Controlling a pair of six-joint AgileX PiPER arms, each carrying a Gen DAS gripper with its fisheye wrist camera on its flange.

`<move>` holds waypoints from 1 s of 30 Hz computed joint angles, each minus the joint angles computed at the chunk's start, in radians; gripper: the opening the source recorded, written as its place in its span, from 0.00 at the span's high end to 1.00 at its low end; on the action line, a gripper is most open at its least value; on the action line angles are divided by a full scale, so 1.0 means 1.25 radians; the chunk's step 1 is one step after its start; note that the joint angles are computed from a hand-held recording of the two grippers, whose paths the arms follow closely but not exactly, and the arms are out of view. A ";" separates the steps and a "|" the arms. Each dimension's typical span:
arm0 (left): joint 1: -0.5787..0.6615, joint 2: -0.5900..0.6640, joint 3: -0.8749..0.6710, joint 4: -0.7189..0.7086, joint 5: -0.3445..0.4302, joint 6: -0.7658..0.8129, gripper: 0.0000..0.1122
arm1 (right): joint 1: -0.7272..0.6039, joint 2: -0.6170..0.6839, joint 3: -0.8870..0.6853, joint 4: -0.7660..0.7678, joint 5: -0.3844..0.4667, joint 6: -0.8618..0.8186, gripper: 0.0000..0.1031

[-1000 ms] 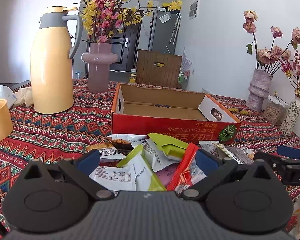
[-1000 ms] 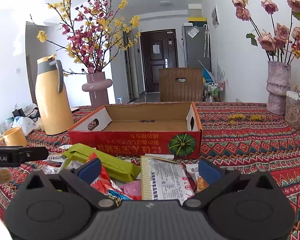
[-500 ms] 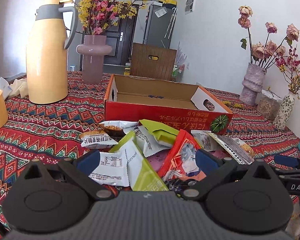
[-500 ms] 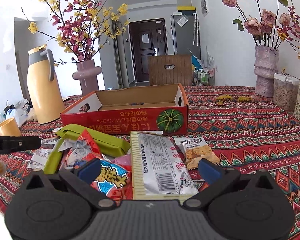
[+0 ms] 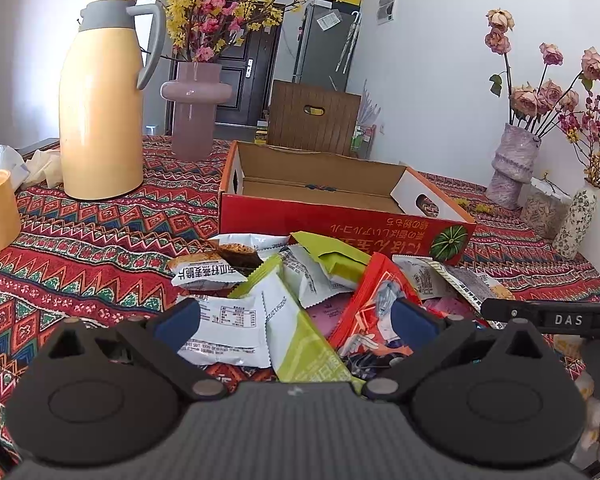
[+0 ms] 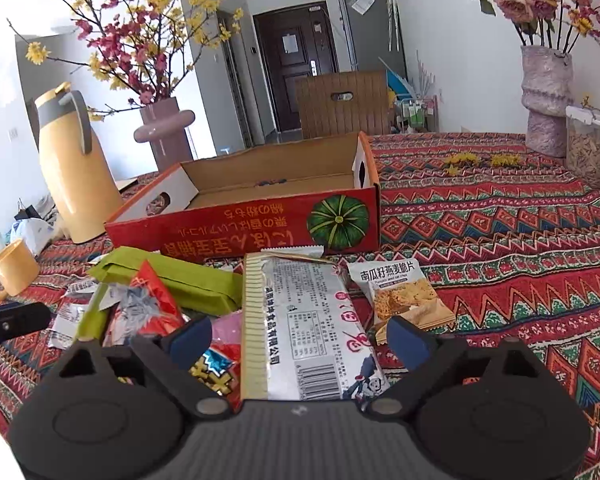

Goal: Organize snacks
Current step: 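Close the right gripper on the long silver-white packet with red print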

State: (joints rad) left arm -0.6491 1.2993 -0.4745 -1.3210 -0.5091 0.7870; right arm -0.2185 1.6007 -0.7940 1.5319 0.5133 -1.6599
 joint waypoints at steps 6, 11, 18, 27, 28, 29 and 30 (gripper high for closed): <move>0.017 0.009 -0.005 -0.006 0.005 0.003 0.08 | 0.009 0.080 -0.084 -0.090 0.031 0.106 0.24; 0.025 0.012 -0.005 -0.001 0.010 0.000 0.08 | 0.005 0.108 -0.114 -0.110 0.055 0.139 0.30; 0.034 0.026 -0.012 -0.001 0.016 -0.006 0.08 | -0.001 0.111 -0.109 -0.092 0.055 0.121 0.54; 0.043 0.027 -0.010 -0.020 0.015 0.002 0.08 | 0.014 0.092 -0.089 -0.057 0.027 0.050 0.63; 0.042 0.027 -0.012 -0.029 0.012 0.010 0.08 | 0.014 0.087 -0.086 -0.051 0.025 0.042 0.65; 0.043 0.027 -0.013 -0.039 0.010 0.019 0.08 | 0.015 0.082 -0.080 -0.037 0.020 0.027 0.65; 0.045 0.028 -0.015 -0.052 0.010 0.031 0.08 | 0.015 0.074 -0.070 -0.017 0.017 0.002 0.66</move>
State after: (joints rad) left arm -0.5923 1.3339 -0.4932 -1.3855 -0.4969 0.8255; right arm -0.2001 1.6933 -0.8821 1.5104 0.5341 -1.6572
